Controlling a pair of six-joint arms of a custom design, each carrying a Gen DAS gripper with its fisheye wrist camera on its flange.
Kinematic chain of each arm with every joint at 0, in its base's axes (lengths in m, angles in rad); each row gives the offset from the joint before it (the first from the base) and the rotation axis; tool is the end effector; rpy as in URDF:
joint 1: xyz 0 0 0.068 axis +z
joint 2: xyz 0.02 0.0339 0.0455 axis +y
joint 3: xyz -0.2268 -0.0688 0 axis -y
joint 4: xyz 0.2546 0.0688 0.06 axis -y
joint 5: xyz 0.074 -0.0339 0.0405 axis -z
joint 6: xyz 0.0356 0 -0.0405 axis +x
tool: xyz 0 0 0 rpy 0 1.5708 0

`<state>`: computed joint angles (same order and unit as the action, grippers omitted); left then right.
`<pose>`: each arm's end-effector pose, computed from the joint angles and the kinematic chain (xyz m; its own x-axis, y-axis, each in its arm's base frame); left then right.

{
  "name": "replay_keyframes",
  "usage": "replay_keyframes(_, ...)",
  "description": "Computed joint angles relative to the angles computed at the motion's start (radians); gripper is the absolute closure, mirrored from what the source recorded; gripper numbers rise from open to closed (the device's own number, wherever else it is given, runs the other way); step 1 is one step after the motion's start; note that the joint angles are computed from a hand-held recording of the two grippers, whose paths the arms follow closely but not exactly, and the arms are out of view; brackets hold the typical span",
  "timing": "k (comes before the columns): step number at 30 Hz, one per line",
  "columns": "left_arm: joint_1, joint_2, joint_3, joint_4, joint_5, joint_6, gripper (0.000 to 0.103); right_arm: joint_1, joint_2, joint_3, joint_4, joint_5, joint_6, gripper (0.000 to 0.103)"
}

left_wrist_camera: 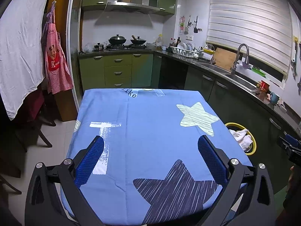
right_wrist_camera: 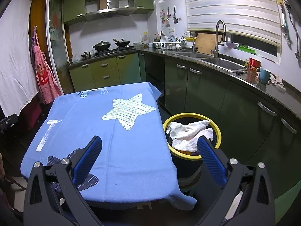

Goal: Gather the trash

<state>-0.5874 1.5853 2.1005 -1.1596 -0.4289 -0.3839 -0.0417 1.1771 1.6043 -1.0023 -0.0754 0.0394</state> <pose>0.2582 -0.1541 0.4540 -0.5488 -0.0438 -0.8348 0.0234 0.9974 -0.0678 0.2317 -0.0070 0.4235 -0.5439 0.0620 -0.8369 -0.0002 0.9973 0.0740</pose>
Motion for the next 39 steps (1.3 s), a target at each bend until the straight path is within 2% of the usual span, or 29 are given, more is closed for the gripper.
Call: replay_keyframes(39, -0.019, 0.021, 0.024, -0.012, -0.003, 0.006, 0.005, -0.007, -0.003, -0.014, 0.013, -0.003, 0.004, 0.006)
